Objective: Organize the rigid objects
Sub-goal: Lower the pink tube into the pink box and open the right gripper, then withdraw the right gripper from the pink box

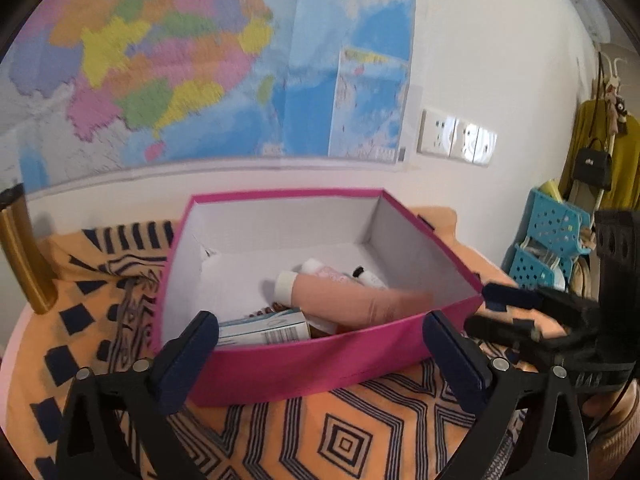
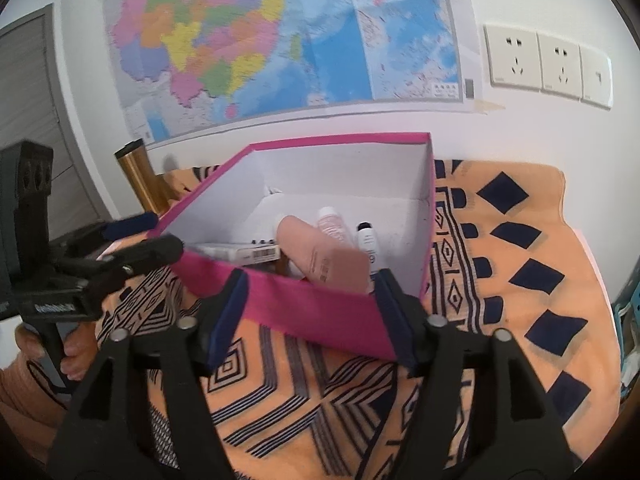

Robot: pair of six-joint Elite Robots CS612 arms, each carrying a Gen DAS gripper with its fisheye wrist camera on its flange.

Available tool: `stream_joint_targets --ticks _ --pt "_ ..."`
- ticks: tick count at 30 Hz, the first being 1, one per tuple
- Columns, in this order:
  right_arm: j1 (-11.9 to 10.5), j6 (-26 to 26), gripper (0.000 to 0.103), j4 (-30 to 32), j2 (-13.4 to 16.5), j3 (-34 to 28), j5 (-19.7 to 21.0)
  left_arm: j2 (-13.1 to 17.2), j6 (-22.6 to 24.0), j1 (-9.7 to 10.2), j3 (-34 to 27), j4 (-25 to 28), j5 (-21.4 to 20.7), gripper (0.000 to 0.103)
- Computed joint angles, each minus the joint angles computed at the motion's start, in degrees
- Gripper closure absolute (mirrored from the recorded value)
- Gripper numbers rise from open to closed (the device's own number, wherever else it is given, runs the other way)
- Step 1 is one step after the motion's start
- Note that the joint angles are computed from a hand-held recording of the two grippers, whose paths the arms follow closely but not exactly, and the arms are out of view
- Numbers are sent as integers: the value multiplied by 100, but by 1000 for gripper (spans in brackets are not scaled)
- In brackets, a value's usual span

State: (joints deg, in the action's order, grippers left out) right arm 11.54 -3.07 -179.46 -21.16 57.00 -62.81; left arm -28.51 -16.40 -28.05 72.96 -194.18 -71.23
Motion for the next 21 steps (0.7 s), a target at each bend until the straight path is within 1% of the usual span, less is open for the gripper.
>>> stream_joint_targets --ticks 2,3,5,8,12,14,17,20,21 --pt "28 -14 16 -247 -38 170 -54 -47 -49 -37 131 -86 126 0" --pt "55 20 13 -419 -59 283 -153 -74 -115 -57 204 -92 221 0" --pt "86 56 6 -571 -67 385 -263 -101 -246 -88 302 -82 401 0" --pt "155 53 4 -691 -88 520 -529 -135 -403 -123 398 119 585 0" --pt "207 72 4 -720 -108 632 -678 -166 -664 -170 539 252 908 0" --pt "217 74 4 -692 -122 675 -651 -174 -735 -193 594 309 1030 0" --pt "242 44 4 -706 -137 726 -691 -177 -782 -207 644 402 1095 0" --pt "256 47 4 -721 -155 780 -668 -135 -777 -244 672 337 1267 0" --pt "260 37 4 -728 -160 798 -661 -130 -792 -234 676 390 1205 0"
